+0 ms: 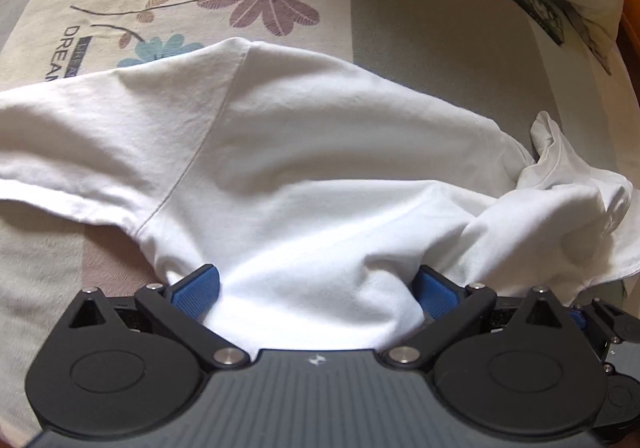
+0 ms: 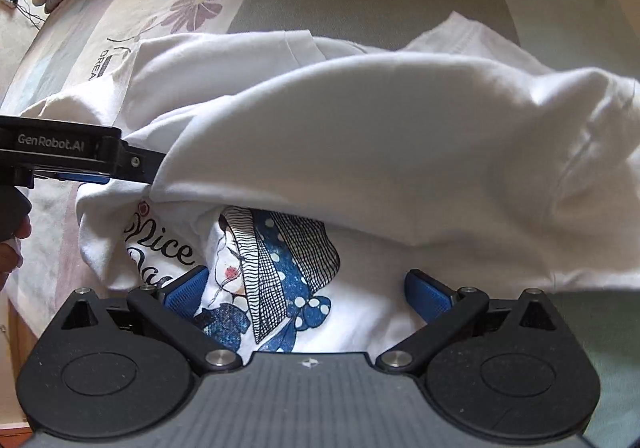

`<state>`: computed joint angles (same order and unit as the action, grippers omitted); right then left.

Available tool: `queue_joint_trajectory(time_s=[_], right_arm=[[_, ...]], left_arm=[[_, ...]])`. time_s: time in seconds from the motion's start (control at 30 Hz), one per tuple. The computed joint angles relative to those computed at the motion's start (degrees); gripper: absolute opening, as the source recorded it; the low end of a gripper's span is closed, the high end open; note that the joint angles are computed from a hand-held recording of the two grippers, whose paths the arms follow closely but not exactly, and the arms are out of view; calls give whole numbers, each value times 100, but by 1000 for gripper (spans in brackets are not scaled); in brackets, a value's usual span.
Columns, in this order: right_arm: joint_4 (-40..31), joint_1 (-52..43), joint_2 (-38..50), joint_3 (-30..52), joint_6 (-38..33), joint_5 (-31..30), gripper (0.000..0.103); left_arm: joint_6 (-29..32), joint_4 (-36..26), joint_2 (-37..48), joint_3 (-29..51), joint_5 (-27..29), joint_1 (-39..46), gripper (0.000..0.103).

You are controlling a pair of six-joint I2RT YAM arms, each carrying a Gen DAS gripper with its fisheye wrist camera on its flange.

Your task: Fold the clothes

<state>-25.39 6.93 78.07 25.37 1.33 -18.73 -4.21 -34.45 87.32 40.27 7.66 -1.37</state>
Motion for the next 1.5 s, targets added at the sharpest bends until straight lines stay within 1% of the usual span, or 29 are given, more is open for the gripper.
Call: queue_joint_trajectory(time_s=[0.1,0.17,0.2,0.27,0.33,0.4,0.47,0.53,0.63,0.77,0.8,0.87,0.93,1.03,1.13,1.17,1.23,1.37,1.47,1.5], right_arm=[[-919,-574,-165,318,-405,-296,103],[-1447,-997,-599,445,-1034,-371,103],[-1688,-1209,-777,508,-1369,-400,103],[-2052,-1599,-1005,606,-1994,-350,103],[-2288,-1967,-1150,705,-2460,-255,103],[-2344,-2174,-1138,810,-2569,-148,103],[-2359,-2227,-1092,928,-2405,-59,103],[-2362,-2189,-1054,1045,-2123,25,103],[-2294,-1817,-1015,1195,-1387,210,103],[-2106,-1061,-1027,1380,-244,466,103],[-2030,-859,-997,1437,-6,550,103],[-1811,-403,-867,1562,419,890,103],[-1519,-23,-713,1659,802,1282,103],[-1039,144,-365,1815,1150,1366,103],[-456,135,-23,1826,1182,1219,103],[-279,138,108,1832,1146,1171,103],[-11,161,381,1865,1009,1096,103],[129,152,755,1920,813,629,103],[20,179,1098,2067,377,257,103],[-26,194,1212,2143,159,177,103]], left_arm=[[-330,-625,-635,229,-454,-259,99],[-560,-960,-925,371,-353,-251,99],[-639,-1024,-1010,394,-279,-261,99],[-684,-940,-1059,406,-350,-394,99],[-682,-679,-944,427,-516,-573,99],[-649,-499,-677,541,-554,-581,99],[-621,-342,-313,719,-464,-517,99],[-418,-191,-89,874,-373,-473,99],[-64,-49,334,1248,-268,-397,99],[408,59,969,1861,-132,-269,99],[521,82,1158,2021,-183,-253,99],[748,164,1546,2302,-546,-294,99],[1008,523,1806,2346,-920,-315,99],[1357,878,2151,2371,-1012,-194,99],[1715,1094,2379,2240,-1129,-77,98],[1777,1117,2408,2162,-1168,-34,98],[1741,1132,2316,1898,-1076,125,98],[1568,1270,1905,1182,-818,519,100],[1485,1437,1512,759,-692,652,98],[1428,1435,1412,704,-640,675,96]])
